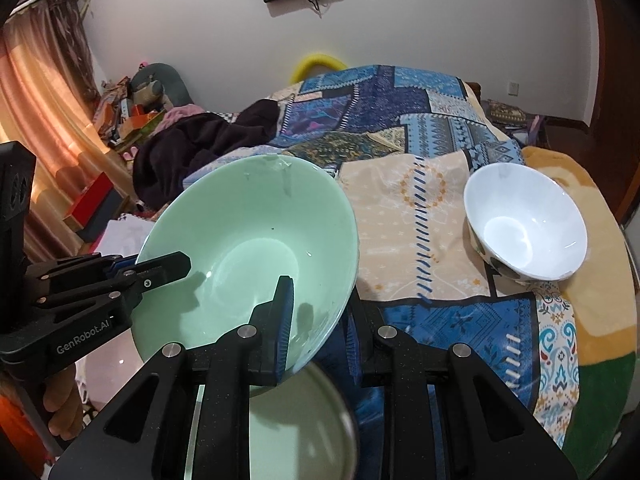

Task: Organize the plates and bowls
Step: 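Carry the mint green bowl over the pink bowl on the stack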

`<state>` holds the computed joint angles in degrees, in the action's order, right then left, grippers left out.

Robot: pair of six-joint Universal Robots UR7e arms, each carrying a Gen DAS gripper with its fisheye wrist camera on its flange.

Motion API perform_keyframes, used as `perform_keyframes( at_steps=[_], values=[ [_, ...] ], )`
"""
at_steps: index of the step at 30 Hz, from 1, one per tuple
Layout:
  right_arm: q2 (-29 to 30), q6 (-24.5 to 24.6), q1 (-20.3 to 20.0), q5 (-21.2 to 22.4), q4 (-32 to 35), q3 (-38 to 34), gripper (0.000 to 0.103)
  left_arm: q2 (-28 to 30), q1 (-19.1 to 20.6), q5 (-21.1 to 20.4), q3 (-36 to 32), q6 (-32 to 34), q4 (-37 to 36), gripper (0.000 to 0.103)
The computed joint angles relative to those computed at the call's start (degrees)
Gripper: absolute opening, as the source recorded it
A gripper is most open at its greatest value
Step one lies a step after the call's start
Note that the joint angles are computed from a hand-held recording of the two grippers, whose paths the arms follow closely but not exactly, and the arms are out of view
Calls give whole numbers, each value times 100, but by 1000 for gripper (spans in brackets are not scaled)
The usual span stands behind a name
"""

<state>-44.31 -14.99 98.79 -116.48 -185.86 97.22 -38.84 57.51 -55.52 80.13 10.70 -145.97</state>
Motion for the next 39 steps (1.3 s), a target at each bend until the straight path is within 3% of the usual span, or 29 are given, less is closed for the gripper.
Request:
perform_keyframes(
  at_steps=[19,39],
  values=[
    [257,41,375,280,-16,57,21,-1250,-107,205,1336,-110,-693,13],
    [843,-69,646,338,598,-353,21,-2236,253,482,2233,-433,-739,13]
  ],
)
